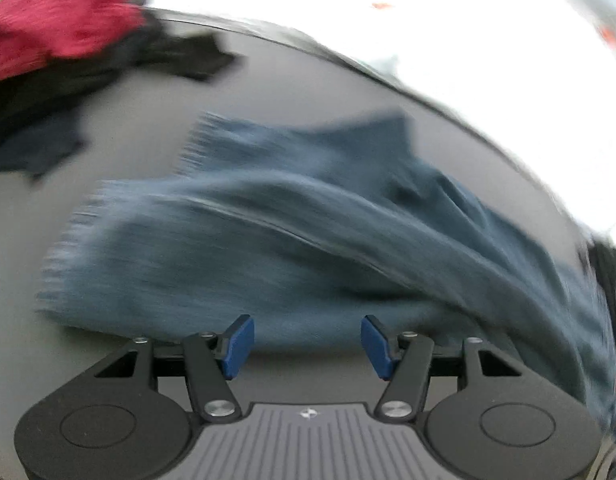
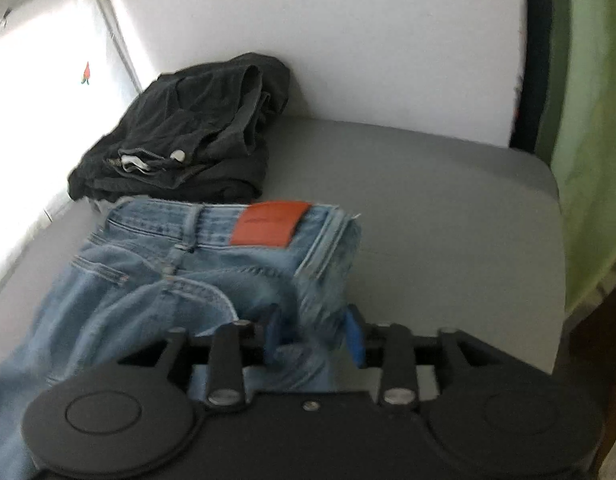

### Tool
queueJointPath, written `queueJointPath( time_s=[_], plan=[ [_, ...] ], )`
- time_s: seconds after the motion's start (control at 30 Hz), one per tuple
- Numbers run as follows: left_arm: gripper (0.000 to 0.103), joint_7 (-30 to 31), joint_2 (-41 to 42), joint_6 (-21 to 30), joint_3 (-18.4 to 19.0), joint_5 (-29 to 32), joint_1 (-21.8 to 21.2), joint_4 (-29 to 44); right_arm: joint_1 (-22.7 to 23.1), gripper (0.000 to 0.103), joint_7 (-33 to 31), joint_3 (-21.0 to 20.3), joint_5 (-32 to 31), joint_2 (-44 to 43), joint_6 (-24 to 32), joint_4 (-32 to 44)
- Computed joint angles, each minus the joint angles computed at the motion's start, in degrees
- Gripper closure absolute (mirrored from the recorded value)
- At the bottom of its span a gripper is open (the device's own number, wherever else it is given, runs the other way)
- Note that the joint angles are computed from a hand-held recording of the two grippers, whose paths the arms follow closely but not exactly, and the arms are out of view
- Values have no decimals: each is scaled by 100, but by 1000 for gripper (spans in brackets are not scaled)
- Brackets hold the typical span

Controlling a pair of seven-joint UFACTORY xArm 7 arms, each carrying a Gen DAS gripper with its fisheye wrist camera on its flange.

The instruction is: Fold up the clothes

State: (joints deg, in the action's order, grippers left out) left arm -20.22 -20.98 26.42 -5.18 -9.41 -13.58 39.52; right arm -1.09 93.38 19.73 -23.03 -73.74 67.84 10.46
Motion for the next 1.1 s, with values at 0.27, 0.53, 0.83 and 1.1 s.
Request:
queueJointPath(
  time_s=[0.27, 0.53, 0.83, 1.1],
  plan=[
    [30, 64, 129, -380, 547, 288, 681, 26, 576, 55, 1384, 482, 914, 310, -916, 322],
    [29, 671, 1179, -301, 583, 184, 984, 695, 713, 41, 2448, 721, 1479, 2211, -3969, 650],
    [30, 2509, 1736, 0, 693, -1453, 956, 1106, -374, 41, 3299, 1788, 1377, 4259, -6282, 1391],
    [84, 2882, 1814, -185, 552, -1754, 1115, 1106, -1236, 98, 4056, 2588, 660, 4432, -5523, 2002]
  ],
)
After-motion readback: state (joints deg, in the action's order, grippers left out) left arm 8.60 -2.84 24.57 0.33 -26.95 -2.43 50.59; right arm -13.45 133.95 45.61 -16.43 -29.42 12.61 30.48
